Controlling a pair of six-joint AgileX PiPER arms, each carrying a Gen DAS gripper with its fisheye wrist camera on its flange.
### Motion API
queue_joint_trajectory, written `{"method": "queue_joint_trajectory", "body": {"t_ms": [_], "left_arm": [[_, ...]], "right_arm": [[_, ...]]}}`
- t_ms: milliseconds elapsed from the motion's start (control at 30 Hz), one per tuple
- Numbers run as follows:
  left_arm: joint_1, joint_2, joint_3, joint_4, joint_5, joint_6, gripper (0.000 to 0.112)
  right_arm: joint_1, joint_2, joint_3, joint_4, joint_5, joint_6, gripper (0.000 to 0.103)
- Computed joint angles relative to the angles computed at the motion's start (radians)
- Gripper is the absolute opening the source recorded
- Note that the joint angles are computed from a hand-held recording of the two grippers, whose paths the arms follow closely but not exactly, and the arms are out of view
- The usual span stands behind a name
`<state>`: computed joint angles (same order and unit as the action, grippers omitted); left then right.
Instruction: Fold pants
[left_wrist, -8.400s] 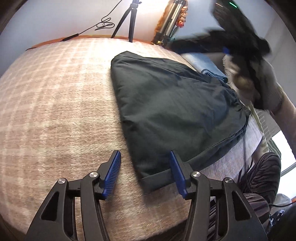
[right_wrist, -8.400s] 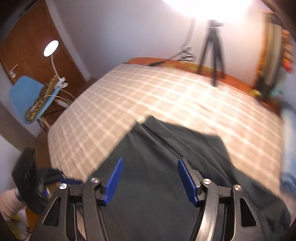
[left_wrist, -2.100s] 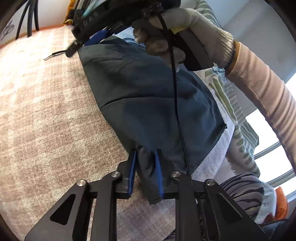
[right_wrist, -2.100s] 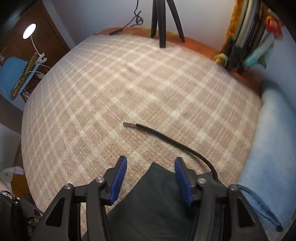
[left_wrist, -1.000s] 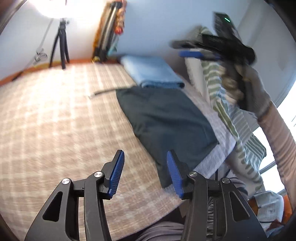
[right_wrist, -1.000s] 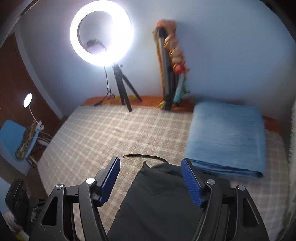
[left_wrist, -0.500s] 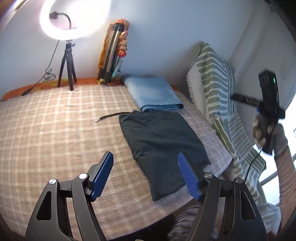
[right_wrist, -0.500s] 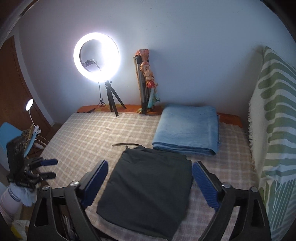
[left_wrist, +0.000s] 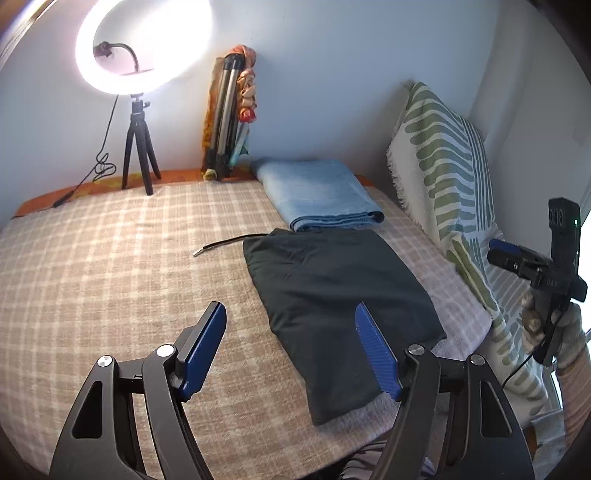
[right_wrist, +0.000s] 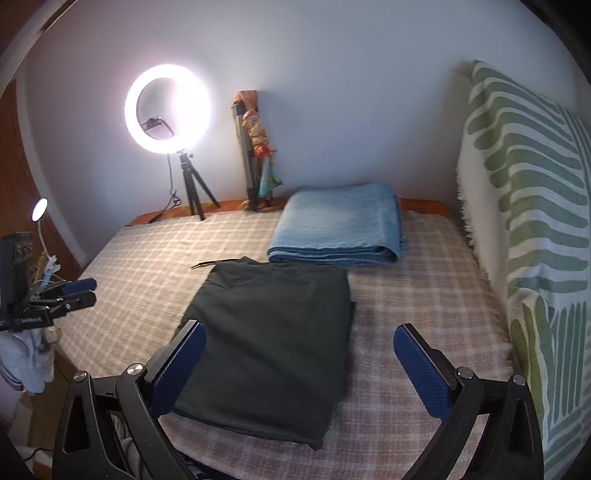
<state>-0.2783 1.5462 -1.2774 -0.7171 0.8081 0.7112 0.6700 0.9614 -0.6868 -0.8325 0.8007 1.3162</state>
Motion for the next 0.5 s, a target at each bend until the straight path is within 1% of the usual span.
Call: {"method": "queue_joint_trajectory", "body": {"t_ms": [67, 133, 267, 367, 500], "left_arm": [[-0.014, -0.003, 0.011, 0.004, -0.030, -0.001, 0.072], [-0.029, -0.002, 0.017, 0.013, -0.058, -0.003, 0.072], [-0.055, 0.028, 0.004, 0.038, -0.085, -0.020, 0.073], [-0.056, 0.077, -0.028, 0.035, -0.059, -0.025, 0.075], [-0.034, 0.191, -0.109, -0.003, 0.044, -0.026, 0.075]], "right_arm": [[0.025, -0.010, 0.025, -0.037, 0.024, 0.052, 0.103], [0.033, -0.019, 0.053, -0.062, 0.029, 0.093, 0.103], [-0.032, -0.010, 0.078, -0.050, -0.026, 0.076, 0.103], [-0.125, 0.002, 0.096, -0.009, -0.117, 0.019, 0.103], [-0.267, 0.037, 0.121, 0.092, -0.267, -0.104, 0.103]]}}
